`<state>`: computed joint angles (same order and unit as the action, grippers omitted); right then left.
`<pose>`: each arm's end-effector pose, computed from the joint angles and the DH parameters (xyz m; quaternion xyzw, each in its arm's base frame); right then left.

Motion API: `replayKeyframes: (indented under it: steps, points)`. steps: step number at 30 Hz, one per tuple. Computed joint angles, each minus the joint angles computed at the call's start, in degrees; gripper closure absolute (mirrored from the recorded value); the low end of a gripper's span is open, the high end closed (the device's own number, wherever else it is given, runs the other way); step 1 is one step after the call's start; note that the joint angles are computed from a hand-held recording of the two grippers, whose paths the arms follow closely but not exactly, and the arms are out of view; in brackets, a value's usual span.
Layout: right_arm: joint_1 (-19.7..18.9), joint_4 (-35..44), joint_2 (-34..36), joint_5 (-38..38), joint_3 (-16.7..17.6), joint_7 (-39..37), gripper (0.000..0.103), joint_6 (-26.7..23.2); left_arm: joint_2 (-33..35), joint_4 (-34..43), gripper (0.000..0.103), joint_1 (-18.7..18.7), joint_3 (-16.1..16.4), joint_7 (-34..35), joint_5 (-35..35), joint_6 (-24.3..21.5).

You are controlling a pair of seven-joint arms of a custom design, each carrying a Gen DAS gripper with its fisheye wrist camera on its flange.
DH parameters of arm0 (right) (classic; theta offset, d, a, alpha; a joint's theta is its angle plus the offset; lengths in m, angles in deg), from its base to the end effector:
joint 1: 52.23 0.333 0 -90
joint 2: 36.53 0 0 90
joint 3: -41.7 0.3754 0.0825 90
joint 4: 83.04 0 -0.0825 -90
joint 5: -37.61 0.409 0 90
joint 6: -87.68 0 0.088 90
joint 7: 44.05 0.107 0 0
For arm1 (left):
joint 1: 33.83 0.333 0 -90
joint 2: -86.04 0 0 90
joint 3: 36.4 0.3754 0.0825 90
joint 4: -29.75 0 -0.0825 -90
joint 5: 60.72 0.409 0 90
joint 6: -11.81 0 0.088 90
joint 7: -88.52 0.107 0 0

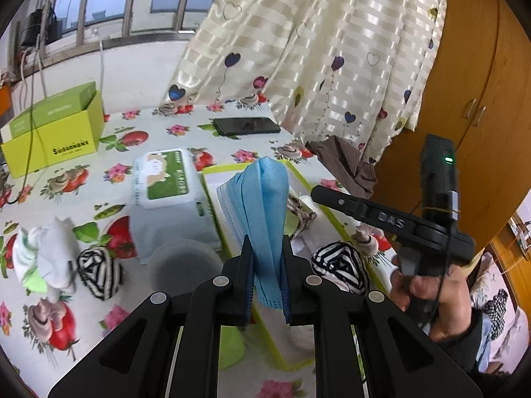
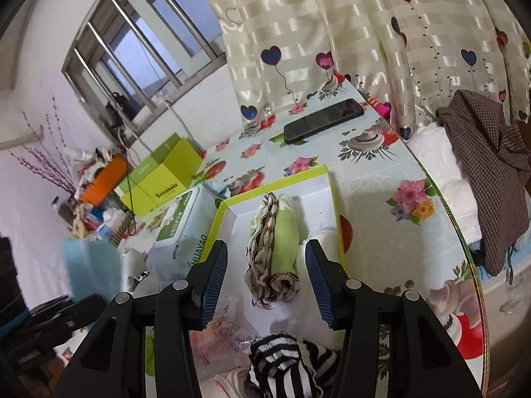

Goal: Organize soft objects
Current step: 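Carry both items to the white tray and open the right gripper over it, then lower the blue mask into the tray and open the left gripper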

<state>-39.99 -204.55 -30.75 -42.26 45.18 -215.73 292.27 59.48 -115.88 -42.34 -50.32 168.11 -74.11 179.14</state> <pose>0.5031 0.2677 0.4975 -0.6585 0.5580 -0.0507 0.5024 0.4105 -0.1692 0.5670 -0.6375 0.6550 -0.3632 0.1806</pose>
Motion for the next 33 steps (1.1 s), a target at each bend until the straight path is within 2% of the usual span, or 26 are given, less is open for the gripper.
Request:
replayKeyframes:
  steps: [3, 8, 11, 13, 16, 17, 18, 25, 30, 33]
  points:
    - [-0.1, -2.2, -1.0, 3.8, -0.1, -4.2, 0.054, 0.7, 2.7, 1.9, 0.089, 0.9, -1.1, -0.9, 1.0, -0.3]
    - [-0.5, -3.8, -1.6, 6.0, -0.2, -7.0, 0.054, 2.5, 7.3, 5.0, 0.089, 2.3, -2.5, -3.7, 3.5, -1.2]
    - [-0.6, -4.6, -2.0, 7.2, -0.2, -8.5, 0.054, 3.2, 9.7, 6.3, 0.088, 1.7, -1.7, -4.6, 3.7, -1.7]
    - [-0.6, -5.0, -2.2, 7.8, -0.2, -9.2, 0.054, 3.6, 10.8, 6.9, 0.084, 2.0, -1.6, -5.6, 4.5, -2.1]
    - [-0.6, -5.7, -2.7, 8.6, -0.3, -10.0, 0.054, 3.7, 11.5, 7.1, 0.070, 2.1, -1.5, -7.0, 5.6, -1.8]
    - [-0.5, -5.9, -2.8, 8.9, -0.3, -10.3, 0.054, 3.6, 11.5, 7.1, 0.063, 2.2, -1.5, -7.6, 5.9, -1.6]
    - [-0.5, -6.1, -3.0, 9.1, -0.3, -10.5, 0.054, 3.5, 11.5, 7.1, 0.061, 2.1, -1.4, -7.8, 6.0, -1.4]
    - [0.2, -7.8, -5.5, 8.7, -0.3, -10.3, 0.053, 1.5, 8.8, 5.3, 0.060, -0.2, 0.5, -5.7, 3.1, -0.7]
    - [1.8, -8.3, -8.6, 4.0, -0.3, -7.3, 0.053, -1.5, 5.3, 3.1, 0.060, -2.4, 1.6, -2.7, 0.0, -0.7]
    - [3.2, -8.0, -10.4, -0.9, -0.6, -3.1, 0.052, -3.6, 2.7, 1.5, 0.060, -2.0, 0.9, -2.5, -0.5, -0.8]
